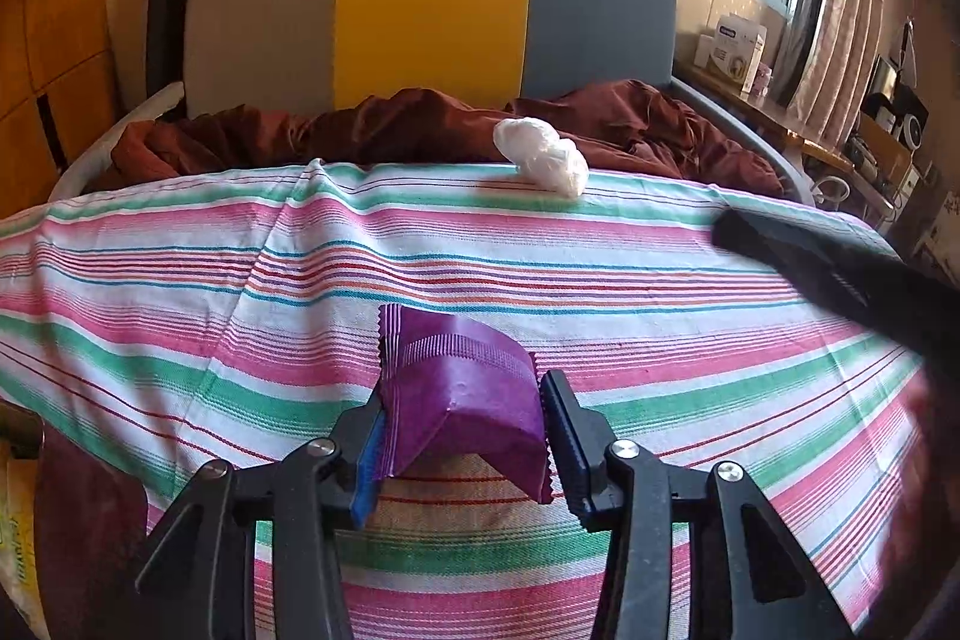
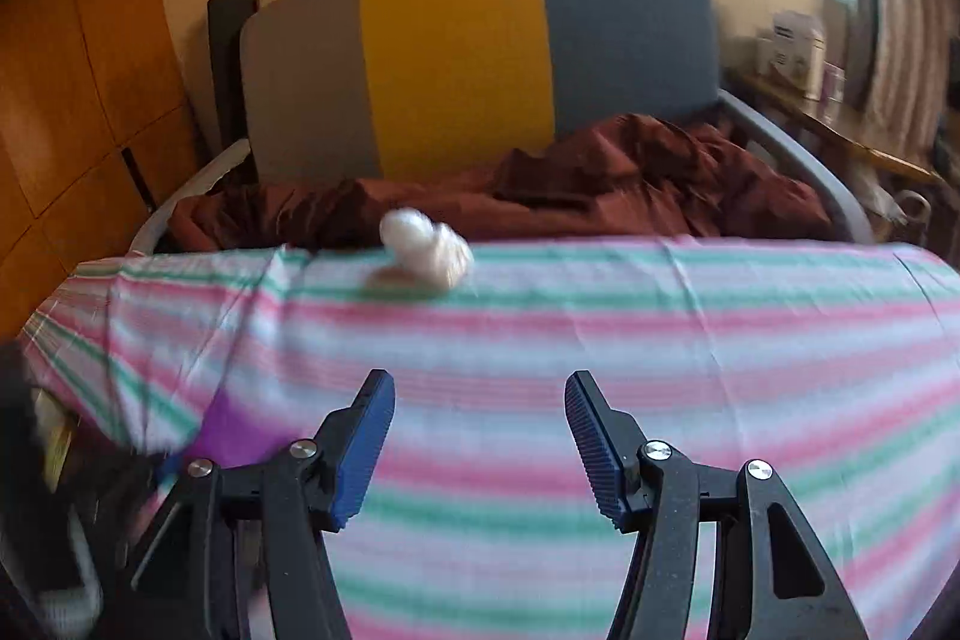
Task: Organize objects
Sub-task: 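Grasp the second purple wrapper with the left tool while the right tool grasps the white plastic-wrapped ball, then carry the wrapper and white ball toward the gold tray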
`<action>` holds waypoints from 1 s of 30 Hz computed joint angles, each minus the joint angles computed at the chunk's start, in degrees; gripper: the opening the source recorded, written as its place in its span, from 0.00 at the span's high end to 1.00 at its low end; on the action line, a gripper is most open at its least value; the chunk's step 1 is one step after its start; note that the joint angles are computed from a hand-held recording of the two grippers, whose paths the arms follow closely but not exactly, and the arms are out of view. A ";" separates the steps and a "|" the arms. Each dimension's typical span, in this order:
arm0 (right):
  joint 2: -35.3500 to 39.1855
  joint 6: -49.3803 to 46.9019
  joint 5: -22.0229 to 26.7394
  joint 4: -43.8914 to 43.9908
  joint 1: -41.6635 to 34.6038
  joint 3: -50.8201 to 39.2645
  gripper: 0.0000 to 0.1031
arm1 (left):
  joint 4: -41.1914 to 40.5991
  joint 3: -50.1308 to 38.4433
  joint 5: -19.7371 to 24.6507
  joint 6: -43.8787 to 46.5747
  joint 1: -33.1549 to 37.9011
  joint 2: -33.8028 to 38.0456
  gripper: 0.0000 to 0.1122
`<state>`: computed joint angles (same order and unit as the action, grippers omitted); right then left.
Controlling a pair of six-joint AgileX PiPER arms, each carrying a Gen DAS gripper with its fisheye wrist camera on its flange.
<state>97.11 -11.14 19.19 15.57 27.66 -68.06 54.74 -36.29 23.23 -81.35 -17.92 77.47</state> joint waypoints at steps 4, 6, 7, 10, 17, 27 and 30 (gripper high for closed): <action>12.20 10.24 6.67 -12.89 2.86 -17.05 0.42 | 1.21 0.93 -1.53 -1.63 0.66 -0.51 0.59; 16.75 12.25 9.86 -17.34 4.57 -23.81 0.42 | 2.49 1.12 -1.56 -3.02 0.49 -0.41 0.59; 18.79 12.89 10.89 -19.12 5.30 -26.84 0.42 | 3.09 1.14 -1.36 -3.74 0.26 -0.35 0.59; 24.02 10.06 14.52 -16.96 5.87 -35.02 0.42 | 4.32 1.25 -1.06 -5.14 -0.10 -0.21 0.59; 31.90 7.62 18.70 -15.95 6.69 -45.34 0.58 | 5.17 1.45 -0.97 -6.31 -0.44 -0.25 0.59; 23.05 14.94 6.91 -19.45 6.29 -28.87 0.65 | 6.16 1.21 0.37 -7.53 -1.46 0.08 0.59; 18.71 19.18 4.05 -23.59 6.01 -21.79 0.65 | 6.25 0.98 0.88 -7.53 -1.74 0.33 0.59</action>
<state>115.82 8.04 23.24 -8.02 33.68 -89.85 60.99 -35.31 24.11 -88.88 -19.66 77.80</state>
